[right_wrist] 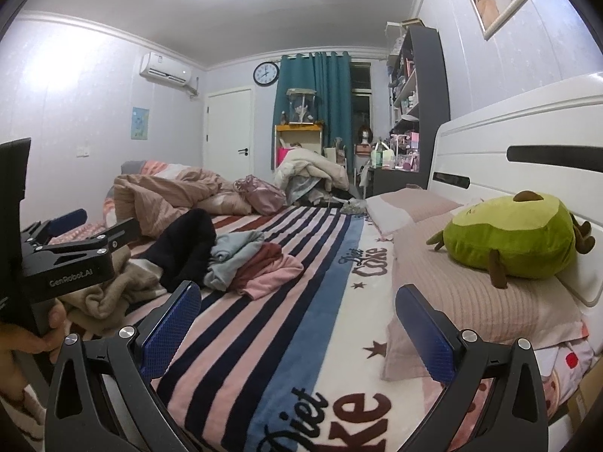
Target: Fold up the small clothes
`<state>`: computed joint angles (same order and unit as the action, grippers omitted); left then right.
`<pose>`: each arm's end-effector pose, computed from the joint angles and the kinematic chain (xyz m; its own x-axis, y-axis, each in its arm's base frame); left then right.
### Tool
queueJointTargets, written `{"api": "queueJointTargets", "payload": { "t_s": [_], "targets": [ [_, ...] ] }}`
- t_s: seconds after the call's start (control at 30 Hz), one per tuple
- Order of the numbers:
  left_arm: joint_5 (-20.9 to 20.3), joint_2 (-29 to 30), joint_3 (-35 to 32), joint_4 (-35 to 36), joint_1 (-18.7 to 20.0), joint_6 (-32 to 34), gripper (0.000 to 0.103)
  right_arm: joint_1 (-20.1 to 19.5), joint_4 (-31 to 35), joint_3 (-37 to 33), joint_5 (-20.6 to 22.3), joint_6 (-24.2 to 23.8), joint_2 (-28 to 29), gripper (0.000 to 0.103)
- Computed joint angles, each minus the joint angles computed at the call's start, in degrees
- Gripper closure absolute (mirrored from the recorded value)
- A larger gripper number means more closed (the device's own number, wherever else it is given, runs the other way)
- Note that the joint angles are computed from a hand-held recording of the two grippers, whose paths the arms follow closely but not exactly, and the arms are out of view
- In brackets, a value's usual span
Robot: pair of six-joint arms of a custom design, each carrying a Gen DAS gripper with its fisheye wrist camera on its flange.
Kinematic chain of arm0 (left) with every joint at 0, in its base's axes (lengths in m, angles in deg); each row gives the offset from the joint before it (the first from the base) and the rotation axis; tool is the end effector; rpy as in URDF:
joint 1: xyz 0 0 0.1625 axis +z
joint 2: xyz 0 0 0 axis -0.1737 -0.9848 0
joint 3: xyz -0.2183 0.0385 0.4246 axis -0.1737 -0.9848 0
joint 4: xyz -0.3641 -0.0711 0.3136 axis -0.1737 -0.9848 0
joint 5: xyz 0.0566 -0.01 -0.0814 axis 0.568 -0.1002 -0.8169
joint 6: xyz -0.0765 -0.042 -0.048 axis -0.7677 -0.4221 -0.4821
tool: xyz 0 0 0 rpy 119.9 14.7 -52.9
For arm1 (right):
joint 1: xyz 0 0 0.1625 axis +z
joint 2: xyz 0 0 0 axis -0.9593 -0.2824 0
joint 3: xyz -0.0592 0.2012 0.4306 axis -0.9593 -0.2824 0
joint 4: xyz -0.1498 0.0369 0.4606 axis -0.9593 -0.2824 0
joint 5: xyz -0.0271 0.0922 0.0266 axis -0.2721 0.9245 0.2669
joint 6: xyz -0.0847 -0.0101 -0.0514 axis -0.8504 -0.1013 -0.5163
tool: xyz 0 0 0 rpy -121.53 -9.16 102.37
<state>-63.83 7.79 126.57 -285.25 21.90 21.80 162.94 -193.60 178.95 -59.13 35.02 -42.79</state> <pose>-0.2990 -0.3002 0.1184 -0.6748 -0.0204 -0.7377 0.7222 0.1875 -0.6658 0.1277 -0.2503 0.3010 -0.6772 -0.1918 0.7104 -0.7349 0.2255 -0.6396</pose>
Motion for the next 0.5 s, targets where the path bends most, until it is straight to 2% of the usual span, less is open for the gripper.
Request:
{"api": "queueJointTargets", "payload": {
  "t_s": [0.27, 0.43, 0.5],
  "targets": [
    [-0.53, 0.68, -0.16, -0.93, -0.02, 0.76, 0.001, 0.40, -0.62, -0.26, -1.40, 0.55, 0.90, 0.000],
    [0.00, 0.02, -0.06, 2.44, 0.43, -1.83, 0.001, 0.54, 0.23, -0.59, -2.07, 1.05, 1.03, 0.000],
    [-1.23, -1.89, 0.45, 7.13, 0.77, -5.61, 0.001, 0.46, 0.63, -0.58, -2.05, 1.29, 0.87, 0.000]
  ]
}}
